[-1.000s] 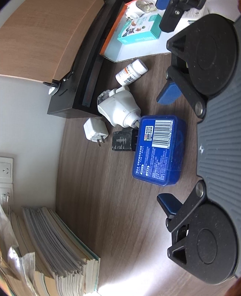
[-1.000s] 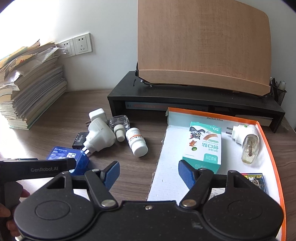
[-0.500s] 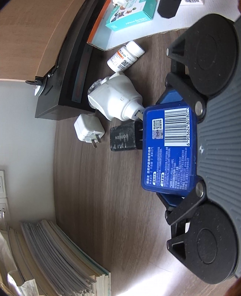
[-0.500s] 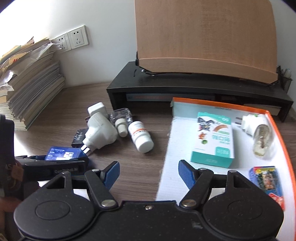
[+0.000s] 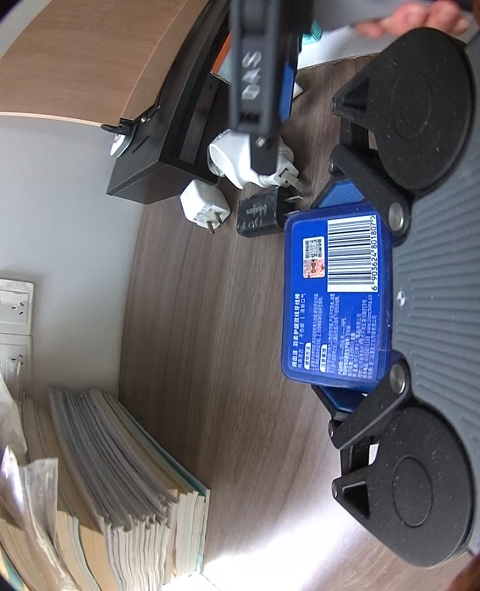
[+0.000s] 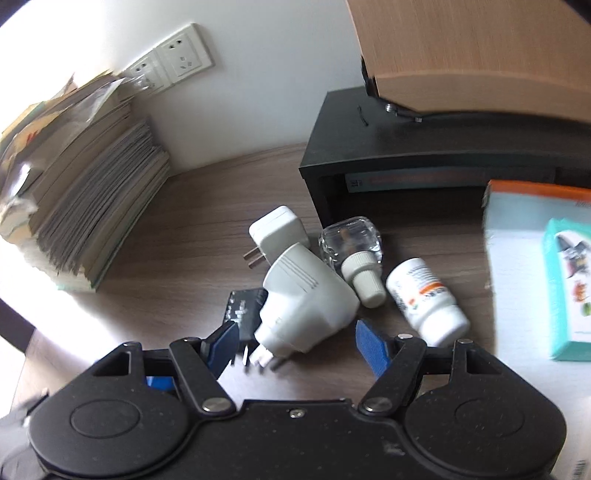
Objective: Organize rigid objects
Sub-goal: 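Grasp the white plug adapter with the right gripper while the left lifts the blue box, then carry the blue box and white plug adapter over the orange-rimmed box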
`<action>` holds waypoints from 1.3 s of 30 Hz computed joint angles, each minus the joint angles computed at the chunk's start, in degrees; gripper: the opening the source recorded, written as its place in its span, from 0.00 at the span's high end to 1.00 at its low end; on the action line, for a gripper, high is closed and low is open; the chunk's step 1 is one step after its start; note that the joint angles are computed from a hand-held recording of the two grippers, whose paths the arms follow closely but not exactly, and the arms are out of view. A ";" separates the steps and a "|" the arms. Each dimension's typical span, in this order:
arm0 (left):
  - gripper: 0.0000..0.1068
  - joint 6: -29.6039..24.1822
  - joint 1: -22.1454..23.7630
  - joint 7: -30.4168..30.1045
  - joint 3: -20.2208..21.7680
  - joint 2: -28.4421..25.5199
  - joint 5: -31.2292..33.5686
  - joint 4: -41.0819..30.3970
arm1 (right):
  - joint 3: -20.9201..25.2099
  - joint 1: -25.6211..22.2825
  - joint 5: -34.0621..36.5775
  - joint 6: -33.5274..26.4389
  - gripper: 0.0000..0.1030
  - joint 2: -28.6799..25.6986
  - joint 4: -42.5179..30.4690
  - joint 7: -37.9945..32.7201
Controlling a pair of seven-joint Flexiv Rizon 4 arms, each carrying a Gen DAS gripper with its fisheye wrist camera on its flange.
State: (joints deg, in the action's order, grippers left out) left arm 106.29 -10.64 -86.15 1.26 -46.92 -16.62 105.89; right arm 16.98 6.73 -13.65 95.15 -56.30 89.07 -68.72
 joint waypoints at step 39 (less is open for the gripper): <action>0.13 5.89 5.50 -0.75 -14.91 6.01 14.44 7.54 | -29.64 22.59 24.09 24.74 0.24 19.56 33.95 -5.64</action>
